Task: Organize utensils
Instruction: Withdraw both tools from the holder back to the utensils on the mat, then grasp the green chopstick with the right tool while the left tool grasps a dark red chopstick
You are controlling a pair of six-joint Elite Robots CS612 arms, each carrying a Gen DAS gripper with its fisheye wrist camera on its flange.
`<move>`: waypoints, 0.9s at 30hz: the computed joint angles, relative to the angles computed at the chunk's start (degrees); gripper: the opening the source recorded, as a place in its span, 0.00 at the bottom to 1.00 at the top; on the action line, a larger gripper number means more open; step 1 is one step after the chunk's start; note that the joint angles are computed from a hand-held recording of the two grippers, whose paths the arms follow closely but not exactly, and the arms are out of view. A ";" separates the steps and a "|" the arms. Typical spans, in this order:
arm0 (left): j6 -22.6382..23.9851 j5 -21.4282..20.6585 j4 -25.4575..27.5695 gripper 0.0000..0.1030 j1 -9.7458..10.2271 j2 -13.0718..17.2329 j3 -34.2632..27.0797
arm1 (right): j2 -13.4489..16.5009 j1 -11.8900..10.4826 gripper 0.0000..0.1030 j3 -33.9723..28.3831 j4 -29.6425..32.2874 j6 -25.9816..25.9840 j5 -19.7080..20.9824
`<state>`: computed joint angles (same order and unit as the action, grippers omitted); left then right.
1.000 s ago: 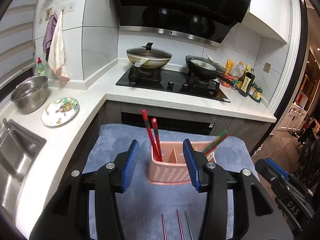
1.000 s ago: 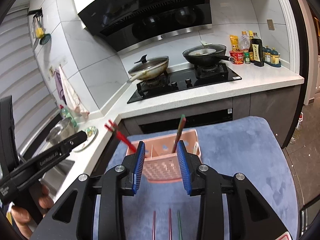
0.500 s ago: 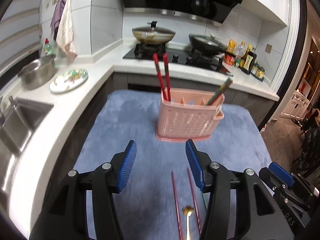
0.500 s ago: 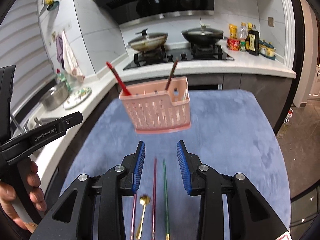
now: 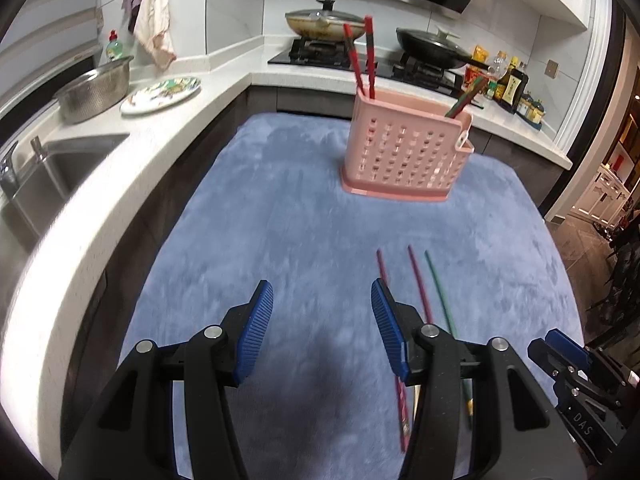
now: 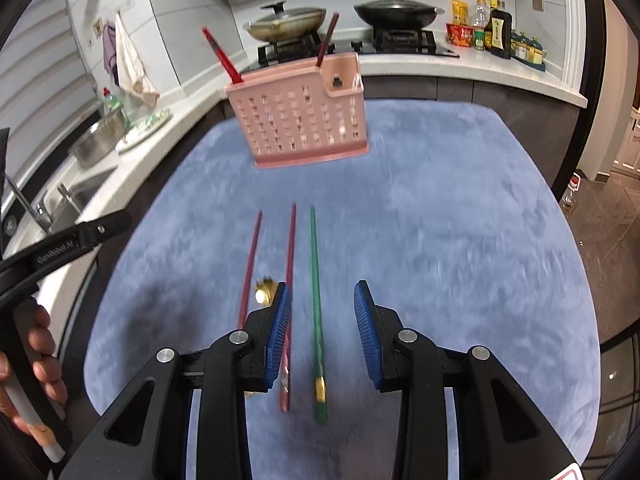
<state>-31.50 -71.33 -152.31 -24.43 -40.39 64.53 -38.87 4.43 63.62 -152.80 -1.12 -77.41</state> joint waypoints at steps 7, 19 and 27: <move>-1.81 -1.83 0.41 0.47 -0.32 -0.84 3.21 | -0.53 -0.02 0.32 3.16 1.87 -0.60 -0.02; -1.84 -3.48 1.72 0.47 -1.08 -1.06 5.03 | -0.06 0.39 0.31 4.21 4.19 -2.34 -0.70; -1.82 -4.85 2.33 0.47 -1.40 -0.90 5.47 | 0.16 0.61 0.28 4.28 4.93 -3.15 -0.99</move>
<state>-33.33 -76.17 -149.98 -25.83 -41.29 70.00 -38.71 5.04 67.90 -147.87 -4.27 -78.40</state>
